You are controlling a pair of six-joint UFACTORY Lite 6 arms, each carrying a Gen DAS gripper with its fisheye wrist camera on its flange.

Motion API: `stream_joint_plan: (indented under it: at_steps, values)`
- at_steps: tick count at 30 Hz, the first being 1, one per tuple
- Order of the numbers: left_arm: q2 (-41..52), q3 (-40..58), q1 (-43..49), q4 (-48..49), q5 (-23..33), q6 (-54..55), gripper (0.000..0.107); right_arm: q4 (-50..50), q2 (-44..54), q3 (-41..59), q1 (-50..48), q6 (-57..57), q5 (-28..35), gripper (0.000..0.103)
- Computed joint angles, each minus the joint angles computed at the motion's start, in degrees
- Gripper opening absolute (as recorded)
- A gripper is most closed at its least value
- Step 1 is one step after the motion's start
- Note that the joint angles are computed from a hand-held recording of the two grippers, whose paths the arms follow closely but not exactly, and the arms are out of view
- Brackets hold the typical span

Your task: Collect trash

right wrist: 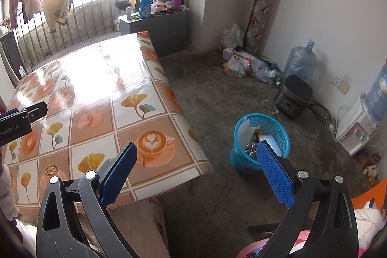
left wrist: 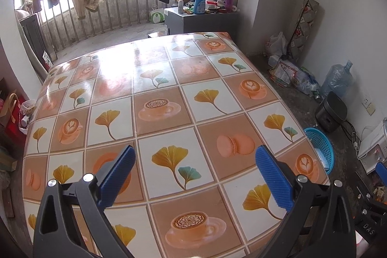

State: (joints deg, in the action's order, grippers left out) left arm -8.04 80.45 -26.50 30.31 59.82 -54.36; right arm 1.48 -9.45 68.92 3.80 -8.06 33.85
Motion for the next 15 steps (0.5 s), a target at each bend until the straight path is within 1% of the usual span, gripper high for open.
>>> stream_joint_plan:
  at_steps: [15]
  values:
    - [-0.28,-1.1,0.67,-0.95,-0.59,0.92,0.098,0.0,0.31,0.04,0.01,0.0,-0.35,0.095]
